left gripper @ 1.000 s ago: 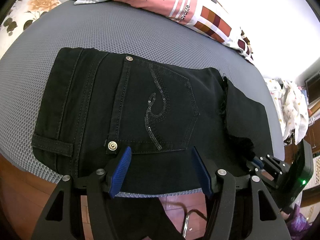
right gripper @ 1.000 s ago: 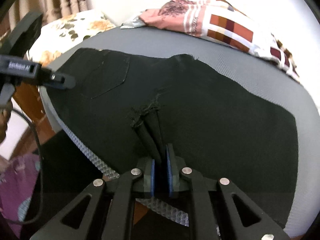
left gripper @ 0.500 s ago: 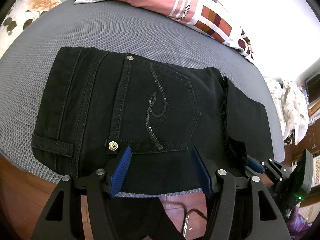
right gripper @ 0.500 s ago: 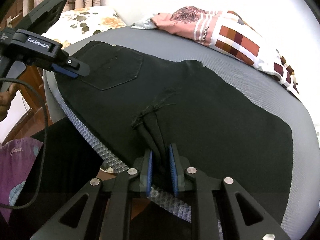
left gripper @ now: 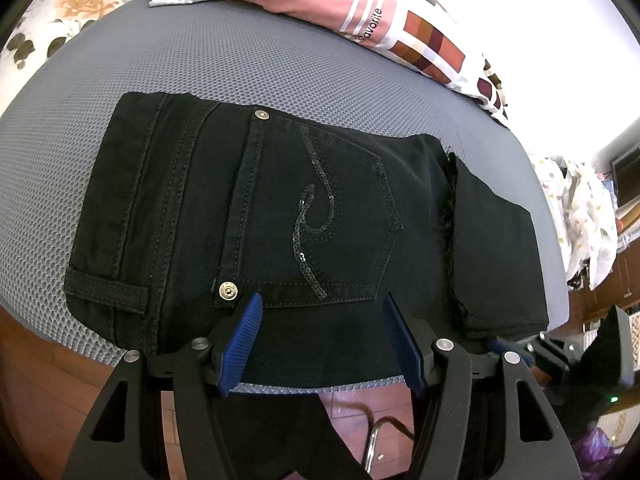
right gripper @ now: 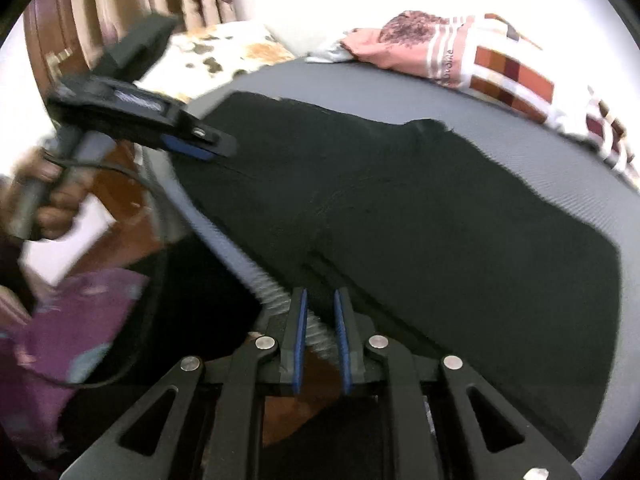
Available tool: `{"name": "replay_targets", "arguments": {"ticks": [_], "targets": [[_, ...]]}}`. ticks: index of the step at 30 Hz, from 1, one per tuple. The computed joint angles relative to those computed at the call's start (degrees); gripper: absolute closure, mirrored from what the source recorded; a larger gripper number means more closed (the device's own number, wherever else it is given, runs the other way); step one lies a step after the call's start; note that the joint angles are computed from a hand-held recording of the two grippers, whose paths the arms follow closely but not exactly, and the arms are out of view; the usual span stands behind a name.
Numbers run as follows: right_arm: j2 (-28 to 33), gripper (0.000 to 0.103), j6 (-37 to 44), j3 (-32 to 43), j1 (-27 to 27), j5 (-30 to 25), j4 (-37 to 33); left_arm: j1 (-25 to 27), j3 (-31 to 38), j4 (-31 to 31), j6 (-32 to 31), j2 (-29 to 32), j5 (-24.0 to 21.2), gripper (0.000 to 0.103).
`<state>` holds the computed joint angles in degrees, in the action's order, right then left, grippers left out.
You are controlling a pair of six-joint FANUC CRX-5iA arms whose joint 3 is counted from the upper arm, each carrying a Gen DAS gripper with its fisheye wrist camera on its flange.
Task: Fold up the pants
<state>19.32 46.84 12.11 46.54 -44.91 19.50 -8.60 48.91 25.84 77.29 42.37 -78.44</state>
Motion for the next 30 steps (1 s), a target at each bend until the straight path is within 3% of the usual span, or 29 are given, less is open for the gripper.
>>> {"name": "replay_targets", "arguments": {"ticks": [4,7,13,18,21,24,29,30], "targets": [[-4.28,0.089,-6.56,-4.45,-2.74,7.84,-3.14,0.32,-1.22,0.89,0.33,-0.37,0.3,0.039],[-3.9,0.088,-11.52,-4.28,-4.83,8.05,-2.01,0.47,-0.94,1.39,0.53,-0.07,-0.05,0.039],[1.01,0.088,-2.79,4.14,-7.94,5.45,-13.15,0.24,0.07,0.51,0.32,0.23,-0.51,0.039],[4.28,0.088,3.57,8.79,-6.98,-0.21,-16.95,0.19,0.27,0.35,0.41,0.33,-0.73,0.039],[4.37,0.088,5.32,8.24,-5.96,-0.75,-16.64,0.16,0.35,0.28,0.37,0.29,-0.95,0.038],[2.93,0.088,7.34,7.12,-6.56,1.13,-20.75,0.21,0.42,0.5,0.42,0.36,-1.06,0.037],[0.13,0.085,1.44,2.11,-4.71,3.22,-9.99,0.39,0.43,0.89,1.02,0.37,-1.22,0.036],[0.15,0.08,1.56,2.19,-4.41,2.54,-8.71,0.43,0.69,1.03,1.16,0.57,-1.39,0.036]]}}
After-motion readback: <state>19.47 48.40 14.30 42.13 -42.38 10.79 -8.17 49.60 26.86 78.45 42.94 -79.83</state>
